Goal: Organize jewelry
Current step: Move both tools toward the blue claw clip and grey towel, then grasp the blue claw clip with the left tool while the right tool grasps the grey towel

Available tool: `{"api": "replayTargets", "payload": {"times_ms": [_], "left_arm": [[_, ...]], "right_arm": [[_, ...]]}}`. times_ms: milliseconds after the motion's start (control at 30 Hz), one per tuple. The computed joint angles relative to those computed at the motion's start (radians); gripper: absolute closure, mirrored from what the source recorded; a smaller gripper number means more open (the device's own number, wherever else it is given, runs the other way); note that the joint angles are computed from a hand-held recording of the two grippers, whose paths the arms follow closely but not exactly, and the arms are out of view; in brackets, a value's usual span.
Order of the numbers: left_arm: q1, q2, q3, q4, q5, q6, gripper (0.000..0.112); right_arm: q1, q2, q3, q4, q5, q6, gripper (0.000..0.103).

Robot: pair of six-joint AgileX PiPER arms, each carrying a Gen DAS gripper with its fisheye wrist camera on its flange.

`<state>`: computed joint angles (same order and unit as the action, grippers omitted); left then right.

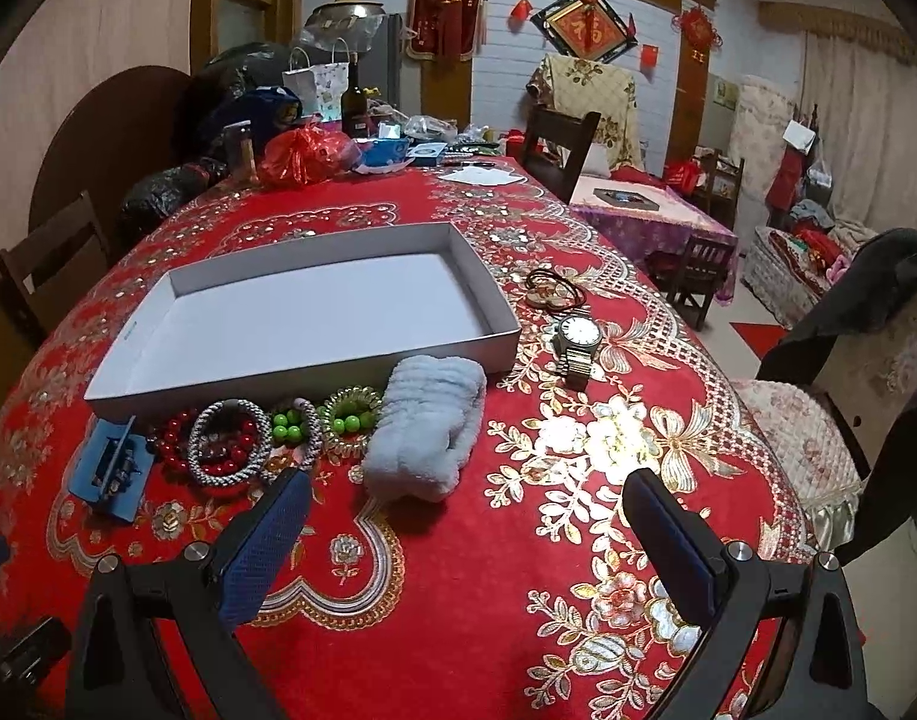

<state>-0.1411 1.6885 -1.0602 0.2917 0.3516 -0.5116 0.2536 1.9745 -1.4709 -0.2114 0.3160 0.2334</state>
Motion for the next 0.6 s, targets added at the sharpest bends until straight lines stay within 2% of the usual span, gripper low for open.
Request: {"api": "replayTargets", "payload": {"times_ms": [167, 300, 500, 567, 600], "left_arm": [[0.058, 0.063, -0.040, -0.060, -0.002, 0.039, 0.010], [0.086, 0.124, -0.100, -0.053, -0.016, 0.046, 0.010], [0.097, 0.236, -0.291, -0.216, 0.051, 0.224, 0.010], [0.076, 0.275, -0.350, -0.149, 0.076, 0.172, 0.010], [0.065, 0.303, -0.386, -0.068, 0.097, 0.092, 0.010]], "right_arm": [[-0.015, 0.002, -0.003, 0.104, 0.007, -0.091, 0.000], [-0.017, 0.015, -0.020, 0.107, 0.035, -0.096, 0.000], [-0.034, 0.048, -0.058, 0.149, 0.086, -0.118, 0.000], [-0.039, 0.050, -0.060, 0.178, 0.088, -0.137, 0.000], [-0.042, 0.051, -0.061, 0.189, 0.089, -0.147, 0.000]]}}
